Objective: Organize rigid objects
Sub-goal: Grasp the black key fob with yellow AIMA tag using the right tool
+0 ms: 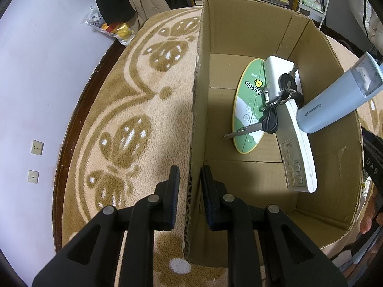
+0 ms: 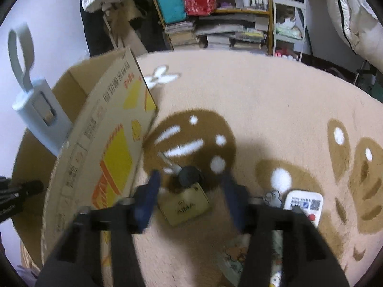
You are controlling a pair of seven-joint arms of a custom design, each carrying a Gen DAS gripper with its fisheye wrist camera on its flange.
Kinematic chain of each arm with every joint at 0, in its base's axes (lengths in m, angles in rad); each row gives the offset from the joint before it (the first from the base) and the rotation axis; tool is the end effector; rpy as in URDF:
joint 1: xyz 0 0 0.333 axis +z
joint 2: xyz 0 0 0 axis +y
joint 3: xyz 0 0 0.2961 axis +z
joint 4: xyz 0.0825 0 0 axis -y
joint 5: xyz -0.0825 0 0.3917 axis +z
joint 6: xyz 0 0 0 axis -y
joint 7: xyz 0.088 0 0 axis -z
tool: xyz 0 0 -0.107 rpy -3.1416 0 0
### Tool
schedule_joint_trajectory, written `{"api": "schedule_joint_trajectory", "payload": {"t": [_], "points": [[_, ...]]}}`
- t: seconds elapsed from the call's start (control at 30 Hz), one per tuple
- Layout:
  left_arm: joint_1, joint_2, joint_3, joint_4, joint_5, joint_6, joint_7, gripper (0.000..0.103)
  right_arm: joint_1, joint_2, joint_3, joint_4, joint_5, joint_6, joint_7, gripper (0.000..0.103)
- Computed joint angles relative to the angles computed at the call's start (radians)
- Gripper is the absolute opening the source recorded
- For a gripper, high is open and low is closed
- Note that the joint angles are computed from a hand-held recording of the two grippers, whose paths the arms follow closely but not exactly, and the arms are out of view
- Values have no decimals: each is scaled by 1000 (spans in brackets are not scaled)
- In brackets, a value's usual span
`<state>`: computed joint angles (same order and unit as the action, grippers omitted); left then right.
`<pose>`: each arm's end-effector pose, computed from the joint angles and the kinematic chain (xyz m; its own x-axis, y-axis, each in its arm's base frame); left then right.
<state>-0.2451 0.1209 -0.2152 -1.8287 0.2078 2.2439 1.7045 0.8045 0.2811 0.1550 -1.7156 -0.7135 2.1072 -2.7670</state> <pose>0.5665 -0.2691 0.4740 -0.6053 -0.7697 -0.2029 -0.7249 0.6384 -0.2587 0.4079 0.5148 0.4224 -0.5439 -0.8099 -0.2195 -0.6374 0.5689 -0.5197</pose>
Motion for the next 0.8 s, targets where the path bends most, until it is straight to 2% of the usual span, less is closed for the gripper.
{"api": "schedule_joint_trajectory", "payload": {"t": [0.13, 0.23, 0.3, 0.37, 0.4, 0.5, 0.8], "points": [[0, 2, 1, 2, 0, 0, 2, 18, -18, 31, -6, 20, 28, 17, -59, 61], [0, 2, 0, 3, -2, -3, 1, 18, -39, 40, -12, -12, 73, 112, -61, 61], [0, 2, 0, 4, -2, -3, 2, 18, -26, 81, -17, 39, 84, 59, -96, 56], [0, 2, 0, 4, -2, -4, 1, 18, -8, 125, -22, 121, 103, -40, -165, 36], [0, 2, 0, 4, -2, -4, 1, 18, 1, 129, -30, 131, 98, -53, -164, 33], [-1, 1, 0, 3, 1, -3, -1, 18, 8, 97, -47, 81, 82, -7, -96, 33], [0, -1, 0, -1, -3, -2, 0, 18, 7, 45, -44, 20, 3, 13, 12, 33]]}}
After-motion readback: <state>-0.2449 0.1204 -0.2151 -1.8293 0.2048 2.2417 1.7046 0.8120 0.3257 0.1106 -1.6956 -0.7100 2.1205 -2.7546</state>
